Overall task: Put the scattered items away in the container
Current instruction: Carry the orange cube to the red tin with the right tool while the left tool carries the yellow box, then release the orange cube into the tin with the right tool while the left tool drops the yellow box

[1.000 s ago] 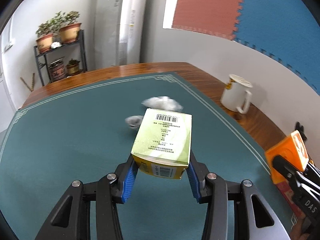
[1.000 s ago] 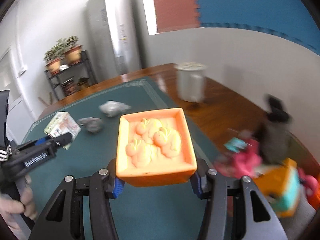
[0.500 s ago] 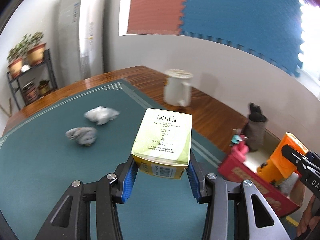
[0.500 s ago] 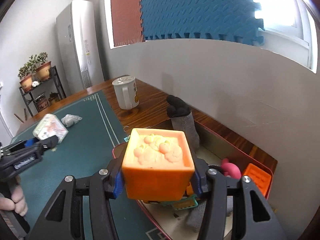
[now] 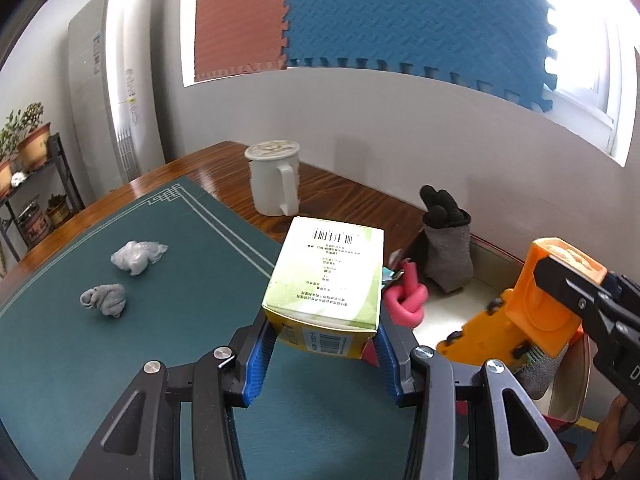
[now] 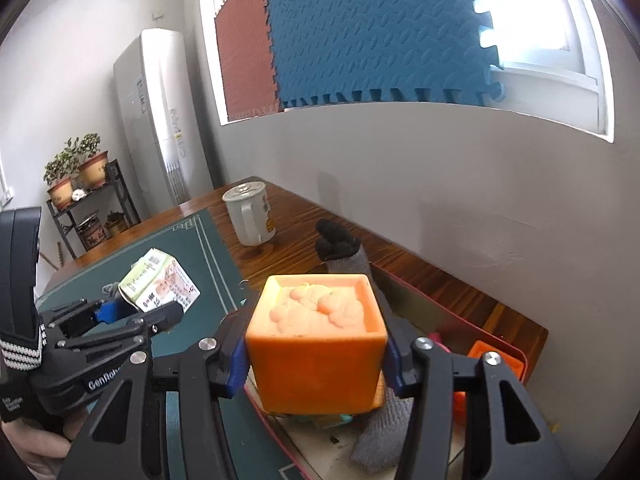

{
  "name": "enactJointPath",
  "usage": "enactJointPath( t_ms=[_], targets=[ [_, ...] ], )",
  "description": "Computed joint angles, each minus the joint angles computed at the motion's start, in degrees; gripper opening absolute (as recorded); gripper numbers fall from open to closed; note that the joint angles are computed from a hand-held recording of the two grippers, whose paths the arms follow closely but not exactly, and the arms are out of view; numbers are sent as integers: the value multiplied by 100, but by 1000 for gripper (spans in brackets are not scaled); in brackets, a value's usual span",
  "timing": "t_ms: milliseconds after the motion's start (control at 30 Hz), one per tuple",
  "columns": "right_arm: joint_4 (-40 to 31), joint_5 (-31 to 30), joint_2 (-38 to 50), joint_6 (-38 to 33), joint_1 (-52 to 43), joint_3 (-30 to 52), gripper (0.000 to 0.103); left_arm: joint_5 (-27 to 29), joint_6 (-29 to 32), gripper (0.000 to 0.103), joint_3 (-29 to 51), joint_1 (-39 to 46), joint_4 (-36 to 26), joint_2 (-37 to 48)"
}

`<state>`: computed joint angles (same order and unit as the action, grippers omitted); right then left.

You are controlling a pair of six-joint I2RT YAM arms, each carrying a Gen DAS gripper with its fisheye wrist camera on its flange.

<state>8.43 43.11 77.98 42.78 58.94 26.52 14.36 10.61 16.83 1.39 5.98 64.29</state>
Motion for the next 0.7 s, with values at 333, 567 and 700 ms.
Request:
enactJointPath(
  t_ms=[333, 567, 700],
  targets=[
    [-212, 78, -242, 151, -221, -196, 56, -249, -199, 48, 41, -722, 165, 317],
    [-162, -271, -19, 142, -690, -260, 57, -370, -290, 48, -7, -1012, 265, 366],
    [-54, -271, 55, 139, -776, -327, 68, -420, -317, 48, 2, -1072, 276, 411]
  ],
)
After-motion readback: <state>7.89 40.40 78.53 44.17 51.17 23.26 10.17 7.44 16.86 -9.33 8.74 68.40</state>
